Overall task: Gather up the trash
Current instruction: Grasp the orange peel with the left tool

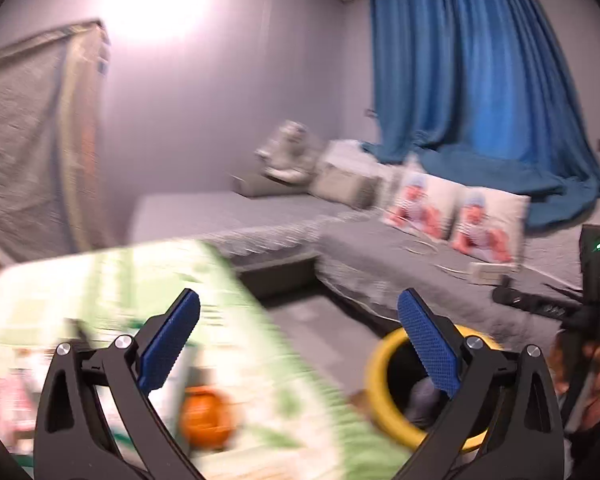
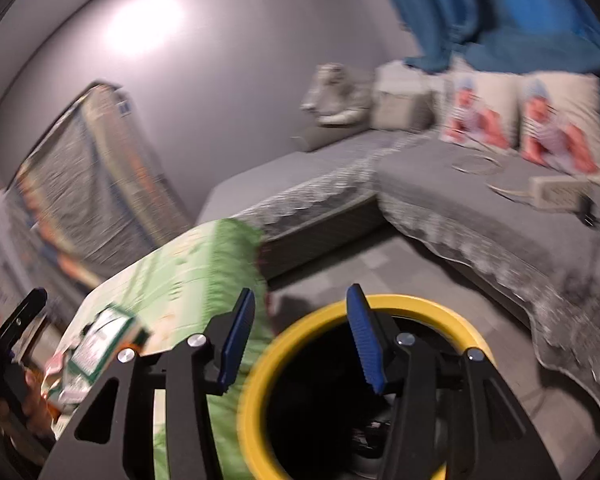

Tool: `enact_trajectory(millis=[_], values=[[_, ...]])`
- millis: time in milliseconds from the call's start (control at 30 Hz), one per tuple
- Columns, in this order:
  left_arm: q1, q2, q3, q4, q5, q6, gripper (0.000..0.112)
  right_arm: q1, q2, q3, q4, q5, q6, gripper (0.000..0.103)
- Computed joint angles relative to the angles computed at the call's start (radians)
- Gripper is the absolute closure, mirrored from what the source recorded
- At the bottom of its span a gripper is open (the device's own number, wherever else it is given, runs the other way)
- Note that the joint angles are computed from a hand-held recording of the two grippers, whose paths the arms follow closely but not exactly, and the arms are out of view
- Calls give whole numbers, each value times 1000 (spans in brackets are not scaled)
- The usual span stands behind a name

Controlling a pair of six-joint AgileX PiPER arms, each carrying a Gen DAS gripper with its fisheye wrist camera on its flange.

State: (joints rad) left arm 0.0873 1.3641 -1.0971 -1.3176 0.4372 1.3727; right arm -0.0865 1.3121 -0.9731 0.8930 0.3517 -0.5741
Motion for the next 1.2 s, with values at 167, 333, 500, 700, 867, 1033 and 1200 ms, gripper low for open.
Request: enact_trajectory(millis=[167,333,500,700,867,1033,1200], values=[[329,-167,193,-192,52,267,17,141,40,-54,64,17,-77,53],[686,-206,316,-206,122,372,17,342,119,-176,-188,7,130,53],[857,-87,340,-258,94,595,17,522,227,-341,-472,26,374,53],[908,167,156,-20,157,340,18,651,334,-528,-628,99,511,53],[895,299,48,89,194,240,18,712,385,-630,-709,159,554,53],[904,380,-6,115,234,234,35,734,406,-670,-696,187,538,53],[898,413,-11,129,227,246,61,746,418,-683,-684,202,520,52]])
